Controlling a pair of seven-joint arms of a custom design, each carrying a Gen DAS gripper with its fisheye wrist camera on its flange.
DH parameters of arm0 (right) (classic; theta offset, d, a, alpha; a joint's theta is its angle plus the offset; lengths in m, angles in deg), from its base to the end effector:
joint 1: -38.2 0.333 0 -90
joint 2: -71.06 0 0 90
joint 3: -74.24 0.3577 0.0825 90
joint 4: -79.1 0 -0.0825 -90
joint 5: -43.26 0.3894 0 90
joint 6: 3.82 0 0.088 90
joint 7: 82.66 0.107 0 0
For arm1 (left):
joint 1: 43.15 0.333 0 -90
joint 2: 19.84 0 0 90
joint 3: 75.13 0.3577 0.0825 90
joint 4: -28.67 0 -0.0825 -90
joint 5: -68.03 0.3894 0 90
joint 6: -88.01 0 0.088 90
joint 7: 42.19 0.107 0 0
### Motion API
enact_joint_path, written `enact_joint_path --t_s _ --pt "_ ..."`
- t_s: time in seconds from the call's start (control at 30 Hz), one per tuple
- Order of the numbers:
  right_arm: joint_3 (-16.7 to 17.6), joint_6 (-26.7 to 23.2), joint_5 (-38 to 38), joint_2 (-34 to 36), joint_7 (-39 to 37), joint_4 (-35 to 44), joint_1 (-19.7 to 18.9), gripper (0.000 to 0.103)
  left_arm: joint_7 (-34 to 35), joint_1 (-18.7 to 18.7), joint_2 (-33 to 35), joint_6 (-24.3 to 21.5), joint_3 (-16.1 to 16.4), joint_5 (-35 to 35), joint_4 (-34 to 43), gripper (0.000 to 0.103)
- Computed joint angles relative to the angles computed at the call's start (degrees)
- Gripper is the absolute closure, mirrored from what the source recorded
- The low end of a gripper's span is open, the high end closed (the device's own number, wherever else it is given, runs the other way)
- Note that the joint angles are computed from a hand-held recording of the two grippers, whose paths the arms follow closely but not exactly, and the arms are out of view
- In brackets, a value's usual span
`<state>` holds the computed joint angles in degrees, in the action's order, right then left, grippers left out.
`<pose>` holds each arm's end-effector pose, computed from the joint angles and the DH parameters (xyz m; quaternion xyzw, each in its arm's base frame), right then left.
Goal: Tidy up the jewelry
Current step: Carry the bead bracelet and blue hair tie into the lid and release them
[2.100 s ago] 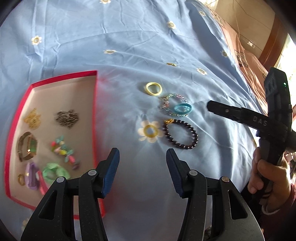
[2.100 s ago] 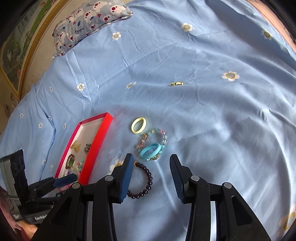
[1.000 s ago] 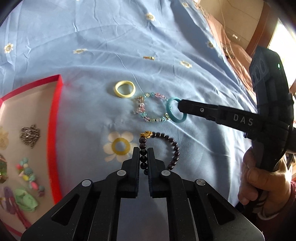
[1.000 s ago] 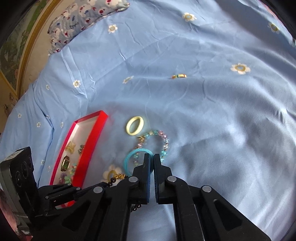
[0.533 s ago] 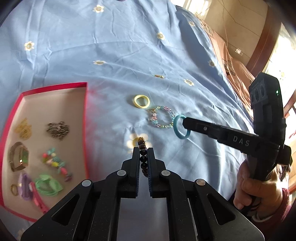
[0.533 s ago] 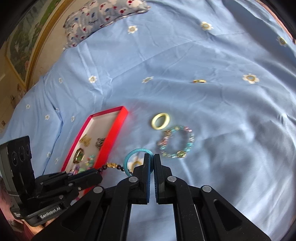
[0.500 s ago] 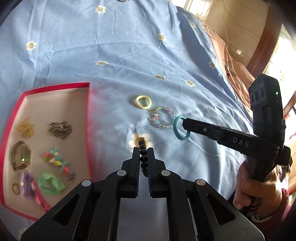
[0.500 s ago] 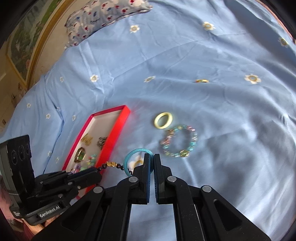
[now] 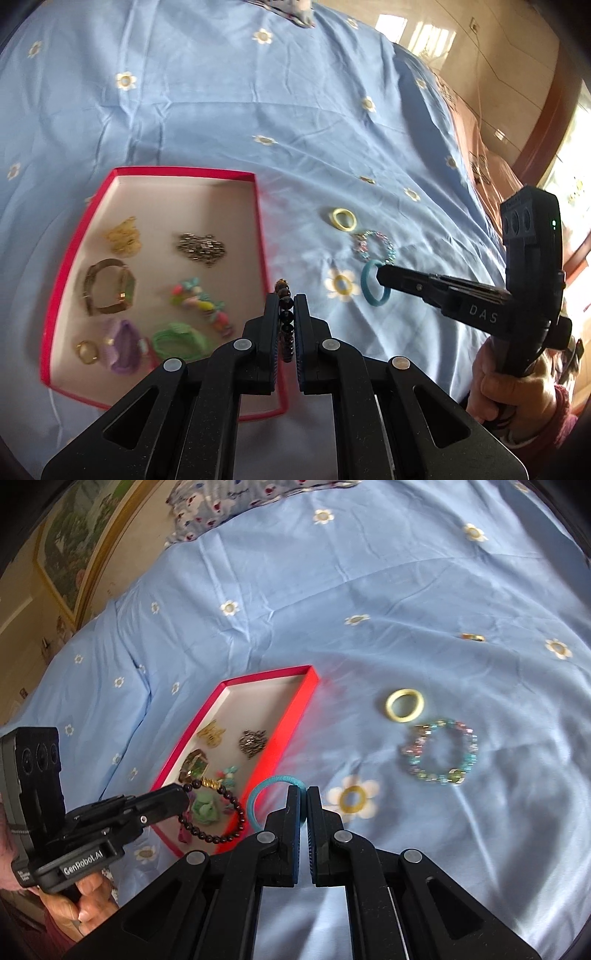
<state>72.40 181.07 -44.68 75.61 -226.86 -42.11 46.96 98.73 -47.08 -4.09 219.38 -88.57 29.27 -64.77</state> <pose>0.5415 0.1636 0.4671 -0.4554 0.7633 -0.1416 0.4359 0.6634 -0.2016 0.5490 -0.3451 0.8653 -0.3634 0.0101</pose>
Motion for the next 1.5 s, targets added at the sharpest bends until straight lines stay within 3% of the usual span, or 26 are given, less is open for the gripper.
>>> enact_joint_path --t_s 0.23,0.43,0.57,0.7,1.13,1.5 --pt "-0.2 0.6 14.2 2.0 -15.5 0.4 2.2 0.100 -0.6 1.4 0.3 -0.4 0.6 -1.0 0.8 0.097" --pt "2.4 0.7 27.3 3.5 -29.7 0.8 1.9 0.100 -0.7 2.6 0.4 -0.4 0.9 -2.1 1.6 0.097" --pt "5.6 0.4 35.3 4.7 -38.4 1.5 0.4 0.100 -1.6 3.1 1.1 -0.4 1.2 -1.7 2.3 0.097" --pt "10.9 -0.2 43.0 6.3 -47.3 2.6 -2.8 0.100 -2.5 3.6 1.7 -0.4 1.3 -1.3 2.8 0.097" --pt "22.5 -4.7 59.1 12.6 -67.0 8.2 -8.7 0.100 -6.5 5.1 4.8 -0.2 2.0 1.5 4.6 0.097" --pt "20.0 -9.3 67.0 16.3 -75.2 12.7 -4.7 0.100 -11.3 5.6 7.9 0.9 2.6 6.0 6.8 0.097"
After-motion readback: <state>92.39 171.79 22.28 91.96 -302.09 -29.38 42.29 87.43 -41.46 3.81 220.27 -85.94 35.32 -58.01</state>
